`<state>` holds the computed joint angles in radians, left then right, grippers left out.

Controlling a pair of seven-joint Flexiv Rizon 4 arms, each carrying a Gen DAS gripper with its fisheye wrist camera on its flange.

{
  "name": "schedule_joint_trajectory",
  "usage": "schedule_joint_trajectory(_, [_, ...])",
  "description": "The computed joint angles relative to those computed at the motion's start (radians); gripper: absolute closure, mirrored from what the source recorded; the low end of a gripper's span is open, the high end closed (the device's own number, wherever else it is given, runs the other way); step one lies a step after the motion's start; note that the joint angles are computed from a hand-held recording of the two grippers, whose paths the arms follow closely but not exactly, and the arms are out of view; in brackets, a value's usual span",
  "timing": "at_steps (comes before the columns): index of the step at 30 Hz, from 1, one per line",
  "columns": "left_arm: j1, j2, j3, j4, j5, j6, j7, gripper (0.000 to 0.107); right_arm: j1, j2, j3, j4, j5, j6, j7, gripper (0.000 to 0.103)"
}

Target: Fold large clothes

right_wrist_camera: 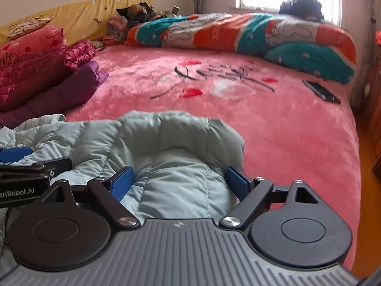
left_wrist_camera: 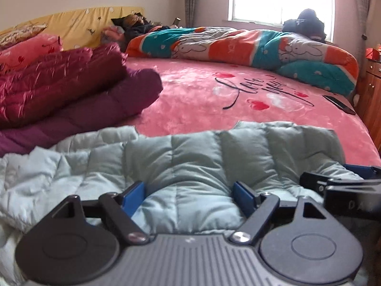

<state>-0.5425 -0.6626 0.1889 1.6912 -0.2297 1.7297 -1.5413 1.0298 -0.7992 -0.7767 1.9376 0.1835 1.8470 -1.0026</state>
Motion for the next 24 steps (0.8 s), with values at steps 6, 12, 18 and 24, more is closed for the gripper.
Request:
schedule_joint_trajectory(6, [-0.003, -0.025, 0.003, -0.001, -0.007, 0.021, 0.002, 0.018, -0.013, -0.002, 0.011, -0.017, -0.019, -0.04, 0.029, 0.0])
schedule_joint_trajectory(12, [0.087, 0.034, -0.104, 0.04, -0.005, -0.011, 0.008, 0.017, -0.025, -0.011, 0.008, -0.025, -0.059, -0.043, 0.058, 0.0])
schedule_joint_trajectory(18, [0.127, 0.184, -0.14, 0.26, 0.008, 0.145, -0.03, 0.017, -0.044, 0.034, 0.053, 0.013, 0.012, 0.049, 0.057, 0.0])
schedule_joint_trajectory(24, [0.051, 0.329, -0.022, 0.454, -0.12, 0.186, 0.033, 0.017, 0.083, 0.015, -0.062, 0.062, 0.167, 0.081, 0.06, 0.0])
